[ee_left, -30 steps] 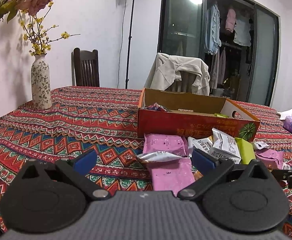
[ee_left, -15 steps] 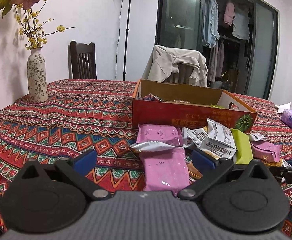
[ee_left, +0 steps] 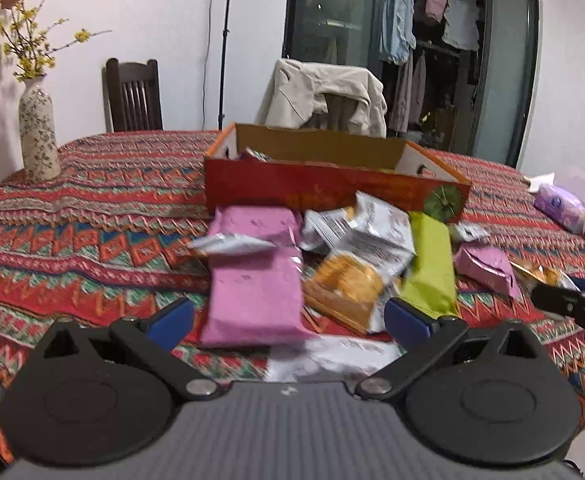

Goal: Organize snacks
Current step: 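Grasp the white cookie pack with the left gripper while the right holds the gold bag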

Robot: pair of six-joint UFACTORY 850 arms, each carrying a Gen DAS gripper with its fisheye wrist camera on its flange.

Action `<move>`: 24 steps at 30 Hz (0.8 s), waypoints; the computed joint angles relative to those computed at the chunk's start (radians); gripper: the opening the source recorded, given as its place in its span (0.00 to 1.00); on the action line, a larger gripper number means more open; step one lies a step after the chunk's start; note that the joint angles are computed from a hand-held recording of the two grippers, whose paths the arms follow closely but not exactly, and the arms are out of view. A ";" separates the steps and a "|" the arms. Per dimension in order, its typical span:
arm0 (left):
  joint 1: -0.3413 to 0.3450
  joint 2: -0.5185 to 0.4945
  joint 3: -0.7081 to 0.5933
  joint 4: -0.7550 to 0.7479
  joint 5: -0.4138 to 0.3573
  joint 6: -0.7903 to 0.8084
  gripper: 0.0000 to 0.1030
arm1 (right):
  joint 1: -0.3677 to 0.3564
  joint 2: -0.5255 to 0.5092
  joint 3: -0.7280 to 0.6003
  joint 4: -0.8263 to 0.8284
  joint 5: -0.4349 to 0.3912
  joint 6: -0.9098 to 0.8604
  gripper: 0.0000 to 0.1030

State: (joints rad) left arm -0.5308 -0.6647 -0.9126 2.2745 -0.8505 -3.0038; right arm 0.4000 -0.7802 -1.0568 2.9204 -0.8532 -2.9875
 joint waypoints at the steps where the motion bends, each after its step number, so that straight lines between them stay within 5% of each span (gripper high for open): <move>1: -0.005 -0.006 -0.008 -0.007 0.011 0.005 1.00 | 0.001 0.001 0.005 -0.001 -0.005 -0.002 0.38; 11: -0.009 -0.053 -0.078 -0.095 0.124 0.062 1.00 | -0.005 -0.001 0.033 -0.065 -0.043 0.029 0.38; 19: -0.024 -0.084 -0.107 -0.150 0.106 0.118 1.00 | -0.005 -0.011 0.033 -0.093 -0.047 0.048 0.38; 24: -0.033 -0.079 -0.091 -0.140 0.078 0.108 0.82 | 0.000 -0.015 0.033 -0.092 -0.042 0.048 0.38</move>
State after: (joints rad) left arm -0.5633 -0.7434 -1.0035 2.1342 -0.7723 -2.8960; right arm 0.3996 -0.7954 -1.0234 2.8282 -0.8953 -2.9399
